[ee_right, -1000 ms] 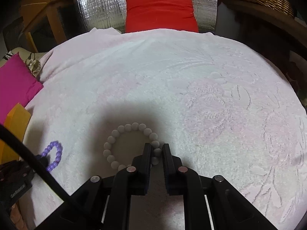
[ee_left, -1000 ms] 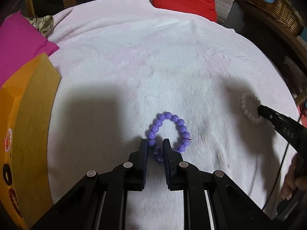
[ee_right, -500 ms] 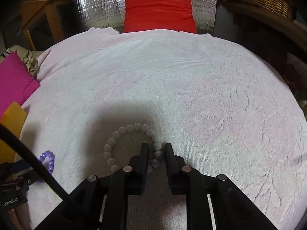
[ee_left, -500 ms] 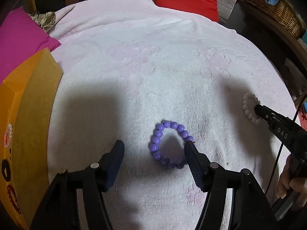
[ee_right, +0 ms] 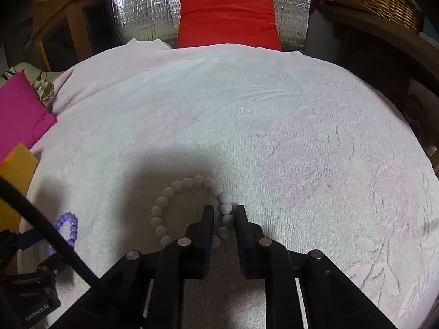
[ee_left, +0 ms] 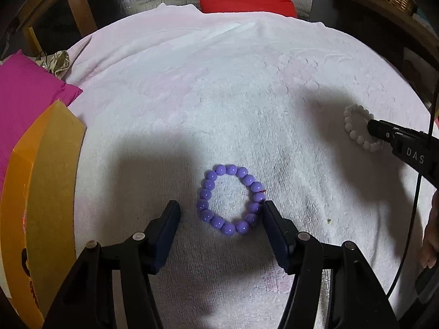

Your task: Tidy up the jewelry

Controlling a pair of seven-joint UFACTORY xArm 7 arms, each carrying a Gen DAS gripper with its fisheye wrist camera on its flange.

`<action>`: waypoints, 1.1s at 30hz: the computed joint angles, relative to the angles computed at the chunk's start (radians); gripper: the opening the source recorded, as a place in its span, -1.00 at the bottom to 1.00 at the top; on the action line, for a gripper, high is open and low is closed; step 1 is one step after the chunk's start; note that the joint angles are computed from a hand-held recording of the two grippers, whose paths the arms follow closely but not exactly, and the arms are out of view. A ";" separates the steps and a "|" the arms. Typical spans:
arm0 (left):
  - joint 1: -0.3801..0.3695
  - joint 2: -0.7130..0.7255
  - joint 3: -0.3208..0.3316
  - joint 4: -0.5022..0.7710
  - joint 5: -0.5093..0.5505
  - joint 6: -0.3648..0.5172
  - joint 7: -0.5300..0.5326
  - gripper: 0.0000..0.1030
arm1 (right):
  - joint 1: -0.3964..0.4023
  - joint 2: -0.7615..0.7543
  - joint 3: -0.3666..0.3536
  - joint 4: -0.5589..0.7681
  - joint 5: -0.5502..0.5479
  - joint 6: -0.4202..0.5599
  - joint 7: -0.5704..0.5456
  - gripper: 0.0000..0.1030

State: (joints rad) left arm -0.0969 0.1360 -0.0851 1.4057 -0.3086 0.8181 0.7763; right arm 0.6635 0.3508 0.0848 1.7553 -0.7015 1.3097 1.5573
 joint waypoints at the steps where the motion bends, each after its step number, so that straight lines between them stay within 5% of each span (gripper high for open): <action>1: 0.000 0.002 0.000 0.003 0.002 0.000 0.001 0.23 | -0.002 -0.003 0.000 -0.003 0.004 -0.002 0.000 -0.67; 12: 0.001 -0.003 -0.001 -0.016 -0.005 -0.026 0.027 0.33 | 0.005 0.024 -0.009 0.033 0.002 0.030 -0.017 -0.67; 33: 0.002 0.023 0.001 -0.016 0.058 -0.086 -0.075 0.91 | 0.006 0.007 -0.005 0.001 -0.019 0.009 -0.011 -0.69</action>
